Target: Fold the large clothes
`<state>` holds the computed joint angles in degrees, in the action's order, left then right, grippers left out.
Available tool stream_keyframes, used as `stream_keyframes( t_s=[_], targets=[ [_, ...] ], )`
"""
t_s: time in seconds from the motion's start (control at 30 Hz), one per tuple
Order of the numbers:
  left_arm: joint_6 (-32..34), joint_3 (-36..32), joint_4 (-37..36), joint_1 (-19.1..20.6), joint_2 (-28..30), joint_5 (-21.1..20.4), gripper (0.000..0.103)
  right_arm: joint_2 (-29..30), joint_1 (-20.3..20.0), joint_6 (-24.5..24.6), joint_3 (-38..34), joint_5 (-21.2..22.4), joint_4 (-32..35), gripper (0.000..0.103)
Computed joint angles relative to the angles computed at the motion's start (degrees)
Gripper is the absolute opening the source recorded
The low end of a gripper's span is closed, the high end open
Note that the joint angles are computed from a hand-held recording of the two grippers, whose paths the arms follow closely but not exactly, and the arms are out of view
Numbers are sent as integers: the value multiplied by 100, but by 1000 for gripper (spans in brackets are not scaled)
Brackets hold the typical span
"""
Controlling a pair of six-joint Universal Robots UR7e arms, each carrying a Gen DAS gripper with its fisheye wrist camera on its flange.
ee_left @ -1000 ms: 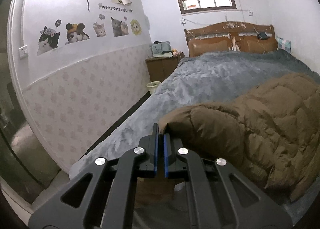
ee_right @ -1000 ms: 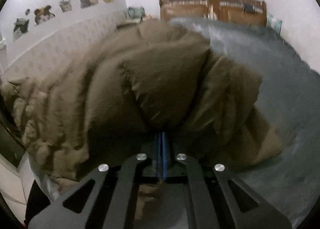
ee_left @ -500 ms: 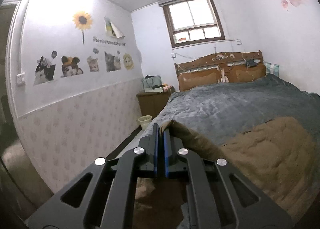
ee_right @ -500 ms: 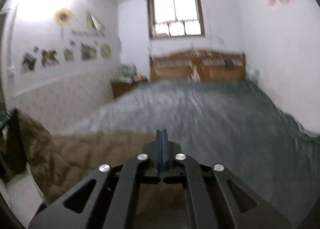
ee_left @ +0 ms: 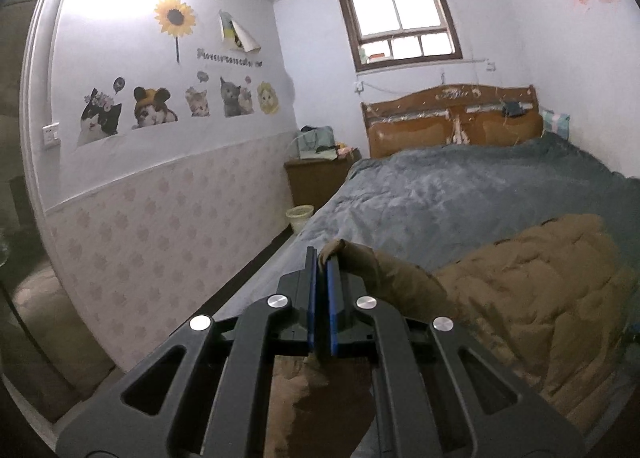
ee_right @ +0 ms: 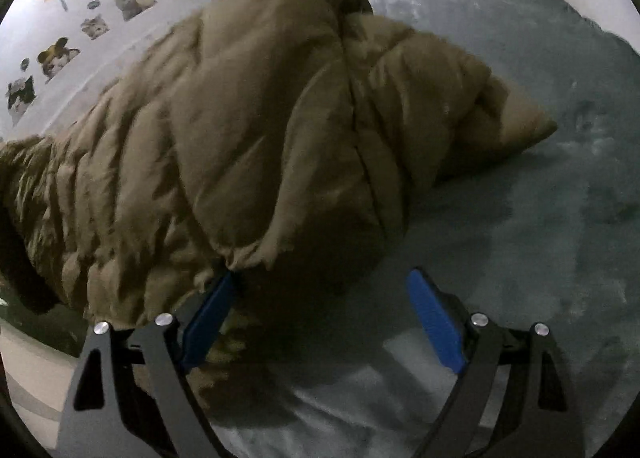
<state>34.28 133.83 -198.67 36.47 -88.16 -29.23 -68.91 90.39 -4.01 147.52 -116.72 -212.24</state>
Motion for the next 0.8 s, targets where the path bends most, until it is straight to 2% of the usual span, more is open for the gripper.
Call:
stream_keyframes(
  t_s=[0.07, 0.1, 0.13, 0.17, 0.2, 0.23, 0.3, 0.4, 0.47, 0.53, 0.57, 0.63, 0.7, 0.73, 0.77, 0.8],
  targets=[
    [57, -58, -97, 165, 157, -36, 3, 2, -209, 155, -118, 305, 186, 88],
    [113, -90, -175, 236, 235, -63, 3, 69, -382, 204, -188, 596, 220, 87],
    [220, -189, -314, 328, 409, -89, 3, 73, -564, 230, -260, 955, 318, 78],
    [348, -329, -447, 480, 605, -161, 3, 138, -669, 157, -333, 1124, 310, 65],
    [456, -425, -557, 581, 730, -198, 3, 191, -730, 21, -418, 1277, 268, 33],
    [557, -579, -629, 707, 896, -252, 4, 255, -707, -82, -469, 1276, 160, 15],
    [610, -999, -425, 963, 1239, -360, 4, 251, -555, -347, -673, 1203, 77, 8],
    [915, -1570, -258, 1147, 1677, -367, 4, -172, -307, -545, -886, 1181, 511, 6],
    [569, -1844, 46, 1169, 1766, -394, 4, -595, -107, -546, -951, 1084, 786, 6],
    [432, -1981, -86, 1128, 1825, -430, 4, -953, 225, -713, -1030, 818, 903, 5],
    [533, -2014, -399, 1081, 1883, -548, 4, -1142, 445, -769, -1041, 652, 859, 5],
    [954, -1981, -1081, 1016, 1992, -799, 4, -1336, 912, -1198, -1046, 353, 327, 5],
    [1353, -1798, -1868, 982, 2056, -1267, 4, -1433, 1178, -1709, -933, 382, -408, 5],
    [1371, -1693, -2062, 957, 2032, -1413, 4, -1491, 1255, -1981, -840, 522, -836, 5],
    [1148, -1609, -2015, 922, 1950, -1486, 4, -1464, 1367, -2019, -897, 510, -1024, 5],
    [811, -1588, -1729, 853, 1852, -1363, 4, -1604, 1481, -1829, -965, 438, -973, 5]
  ],
)
